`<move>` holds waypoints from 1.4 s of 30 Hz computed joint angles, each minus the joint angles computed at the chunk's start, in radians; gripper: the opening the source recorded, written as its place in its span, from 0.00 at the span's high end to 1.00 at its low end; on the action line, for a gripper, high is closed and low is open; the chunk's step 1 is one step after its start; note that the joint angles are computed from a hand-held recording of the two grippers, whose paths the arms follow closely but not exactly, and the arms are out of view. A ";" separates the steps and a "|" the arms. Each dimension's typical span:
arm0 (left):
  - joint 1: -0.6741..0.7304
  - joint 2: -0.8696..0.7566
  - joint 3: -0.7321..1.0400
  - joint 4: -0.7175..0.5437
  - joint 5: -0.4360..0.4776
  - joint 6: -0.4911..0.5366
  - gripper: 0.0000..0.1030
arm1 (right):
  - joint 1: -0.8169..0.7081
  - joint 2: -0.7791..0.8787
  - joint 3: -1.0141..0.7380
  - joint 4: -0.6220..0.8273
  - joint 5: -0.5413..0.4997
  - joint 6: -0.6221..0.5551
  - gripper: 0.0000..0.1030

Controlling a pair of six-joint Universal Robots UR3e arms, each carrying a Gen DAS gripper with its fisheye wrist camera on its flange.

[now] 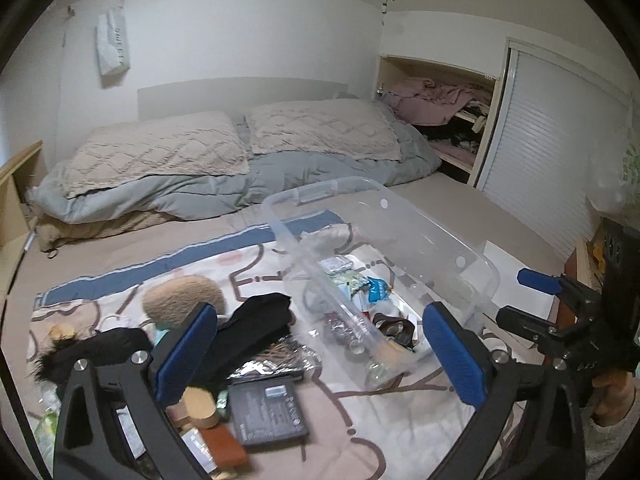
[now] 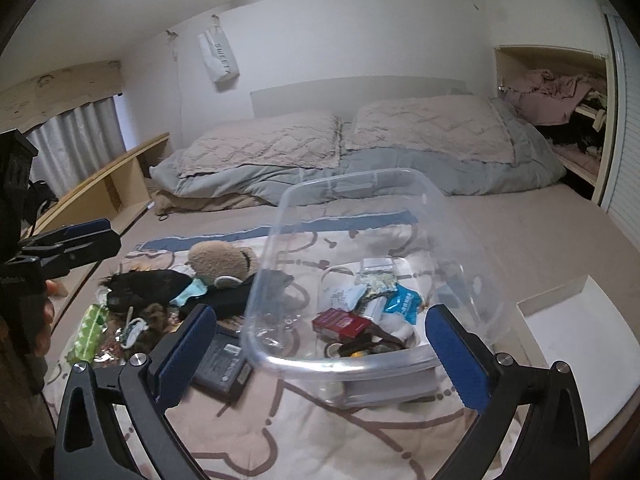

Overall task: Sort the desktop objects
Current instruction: 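Withdraw both tools from the bin back toward the pile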

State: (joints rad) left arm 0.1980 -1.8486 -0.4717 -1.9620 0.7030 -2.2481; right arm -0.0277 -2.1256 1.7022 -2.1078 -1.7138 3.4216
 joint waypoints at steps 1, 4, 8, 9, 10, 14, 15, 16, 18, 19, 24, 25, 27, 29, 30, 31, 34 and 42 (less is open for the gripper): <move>0.026 0.010 0.009 -0.037 -0.012 0.030 0.00 | 0.038 0.013 -0.007 -0.006 -0.027 0.019 0.00; 0.101 0.049 0.003 -0.121 -0.040 0.121 0.00 | 0.121 0.048 -0.028 -0.019 -0.085 0.057 0.00; 0.207 0.078 0.032 -0.258 -0.074 0.244 0.00 | 0.239 0.095 -0.048 -0.035 -0.168 0.112 0.00; 0.236 0.078 0.050 -0.298 -0.082 0.275 0.00 | 0.259 0.103 -0.049 -0.040 -0.182 0.122 0.00; 0.266 0.077 0.070 -0.342 -0.091 0.309 0.00 | 0.289 0.115 -0.053 -0.045 -0.202 0.139 0.00; 0.361 0.069 0.128 -0.464 -0.106 0.417 0.00 | 0.375 0.161 -0.058 -0.075 -0.251 0.177 0.00; 0.390 0.074 0.122 -0.482 -0.110 0.449 0.00 | 0.390 0.170 -0.055 -0.086 -0.258 0.182 0.00; 0.411 0.079 0.115 -0.493 -0.113 0.471 0.00 | 0.404 0.179 -0.054 -0.097 -0.264 0.185 0.00; 0.455 0.088 0.096 -0.522 -0.124 0.515 0.00 | 0.432 0.199 -0.044 -0.128 -0.272 0.184 0.00; 0.476 0.087 0.094 -0.544 -0.129 0.536 0.00 | 0.445 0.208 -0.040 -0.141 -0.278 0.184 0.00; 0.570 0.124 -0.020 -0.559 -0.158 0.615 0.00 | 0.512 0.273 -0.011 -0.244 -0.304 0.175 0.00; 0.592 0.132 -0.045 -0.570 -0.167 0.642 0.00 | 0.523 0.281 0.003 -0.275 -0.306 0.168 0.00; 0.625 0.164 -0.141 -0.524 -0.183 0.660 0.00 | 0.550 0.299 0.029 -0.337 -0.322 0.155 0.00; 0.647 0.187 -0.215 -0.470 -0.198 0.658 0.00 | 0.576 0.324 0.051 -0.389 -0.345 0.142 0.00; 0.661 0.192 -0.245 -0.454 -0.205 0.657 0.00 | 0.592 0.337 0.062 -0.418 -0.361 0.137 0.00; 0.668 0.187 -0.251 -0.453 -0.207 0.658 0.00 | 0.605 0.351 0.075 -0.451 -0.380 0.132 0.00; 0.694 0.203 -0.323 -0.401 -0.216 0.665 0.00 | 0.616 0.380 0.115 -0.547 -0.395 0.122 0.00; 0.758 0.333 -0.603 -0.225 -0.261 0.723 0.00 | 0.580 0.414 0.207 -0.723 -0.338 0.116 0.00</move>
